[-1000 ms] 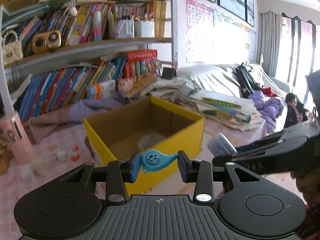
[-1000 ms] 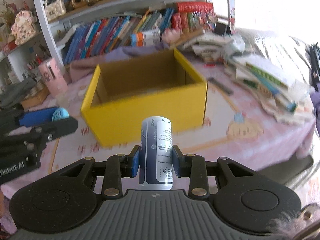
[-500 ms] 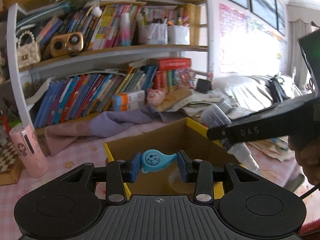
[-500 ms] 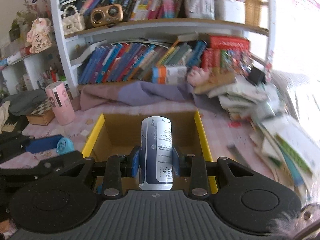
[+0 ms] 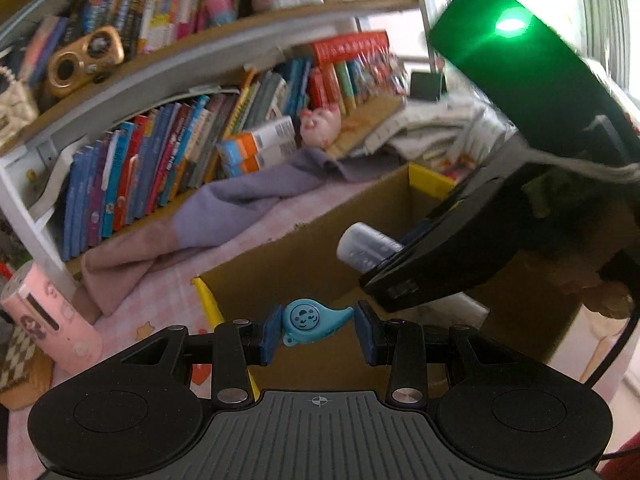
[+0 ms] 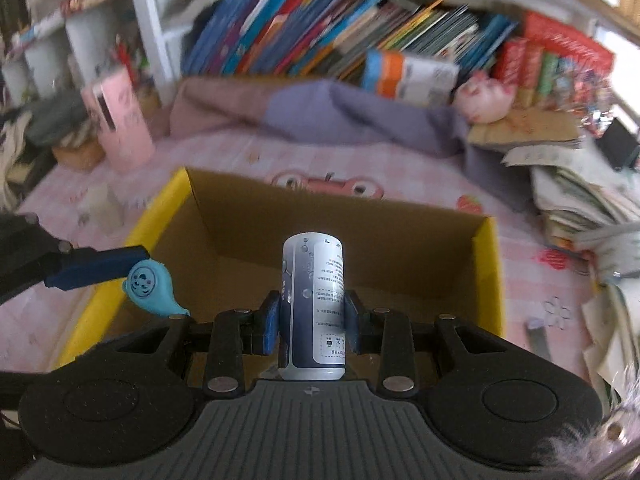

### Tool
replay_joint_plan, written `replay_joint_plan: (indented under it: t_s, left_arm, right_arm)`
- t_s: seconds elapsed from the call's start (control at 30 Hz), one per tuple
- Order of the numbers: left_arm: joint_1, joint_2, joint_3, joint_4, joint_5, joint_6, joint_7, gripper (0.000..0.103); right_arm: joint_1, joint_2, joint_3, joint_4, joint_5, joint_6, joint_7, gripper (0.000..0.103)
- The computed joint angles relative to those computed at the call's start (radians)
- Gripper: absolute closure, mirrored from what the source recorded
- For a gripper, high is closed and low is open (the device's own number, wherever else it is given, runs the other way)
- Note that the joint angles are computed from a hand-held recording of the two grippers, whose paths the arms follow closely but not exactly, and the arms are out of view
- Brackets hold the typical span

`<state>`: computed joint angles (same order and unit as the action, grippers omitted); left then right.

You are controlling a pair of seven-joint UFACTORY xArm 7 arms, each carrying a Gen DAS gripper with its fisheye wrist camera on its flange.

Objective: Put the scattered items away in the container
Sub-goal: 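Lower the tube into the box and open the right tool while the left tool releases the clip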

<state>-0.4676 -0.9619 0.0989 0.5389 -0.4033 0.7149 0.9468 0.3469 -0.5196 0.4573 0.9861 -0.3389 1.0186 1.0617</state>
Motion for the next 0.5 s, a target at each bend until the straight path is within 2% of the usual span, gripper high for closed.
replay_joint_plan:
  t_s: [0.13,0.27,0.5]
  left_arm:
    - [0.005,0.045,-0.024,0.006,0.029,-0.051,0.013,0.065]
    - [0.006,0.105,-0.042,0.033,0.052,-0.06,0.011,0.065]
    - [0.027,0.129,-0.084,0.01,0.114,-0.049,0.01,0.065]
  right_arm:
    - [0.017,0.039,-0.049,-0.015,0.045,-0.024,-0.06,0.072]
    - [0.028,0.048,-0.079,-0.033,0.085,-0.042,-0.095,0.072]
    - [0.023,0.037,-0.102,-0.065,0.131,-0.068,-0.107,0.072]
